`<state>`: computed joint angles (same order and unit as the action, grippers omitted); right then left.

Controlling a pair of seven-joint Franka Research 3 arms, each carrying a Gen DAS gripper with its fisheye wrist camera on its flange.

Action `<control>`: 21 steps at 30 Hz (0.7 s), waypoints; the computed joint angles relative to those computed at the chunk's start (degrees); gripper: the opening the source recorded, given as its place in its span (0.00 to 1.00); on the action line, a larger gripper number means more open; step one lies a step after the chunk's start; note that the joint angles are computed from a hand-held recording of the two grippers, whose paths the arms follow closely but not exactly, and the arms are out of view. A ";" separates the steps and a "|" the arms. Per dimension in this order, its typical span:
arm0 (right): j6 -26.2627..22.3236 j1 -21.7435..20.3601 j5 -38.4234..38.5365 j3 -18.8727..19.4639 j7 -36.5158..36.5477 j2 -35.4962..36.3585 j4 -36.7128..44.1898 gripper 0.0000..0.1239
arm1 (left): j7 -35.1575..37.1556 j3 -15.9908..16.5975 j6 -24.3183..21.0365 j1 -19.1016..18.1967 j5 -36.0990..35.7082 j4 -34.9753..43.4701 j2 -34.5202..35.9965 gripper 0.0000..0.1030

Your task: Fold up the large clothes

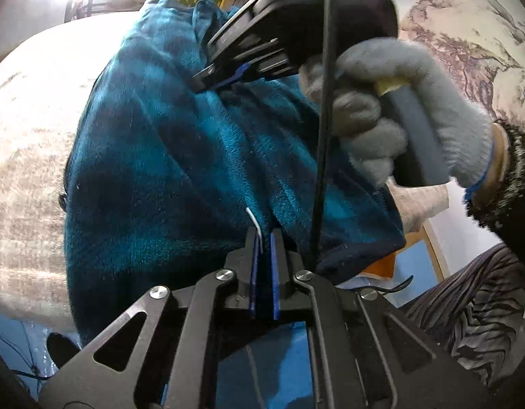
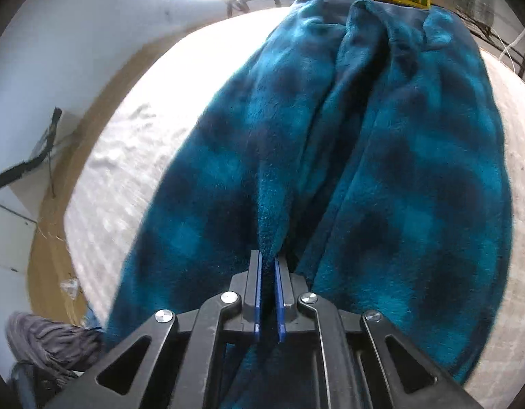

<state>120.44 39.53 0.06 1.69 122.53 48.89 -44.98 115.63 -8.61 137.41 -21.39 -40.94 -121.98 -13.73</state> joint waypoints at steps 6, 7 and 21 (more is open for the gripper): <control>-1.57 2.06 -3.53 -1.88 -1.44 -2.35 -1.01 0.24 | 2.62 4.94 -8.55 1.26 -5.55 -0.70 -6.80 0.06; -0.28 2.78 -5.12 -2.48 -1.09 -5.17 -4.79 0.24 | 2.92 5.47 -8.82 1.66 -5.98 -0.95 -7.83 0.06; 5.45 4.91 -4.80 0.88 -6.30 -9.00 -15.15 0.22 | 4.54 1.52 -2.85 3.05 0.73 -2.23 -1.70 0.07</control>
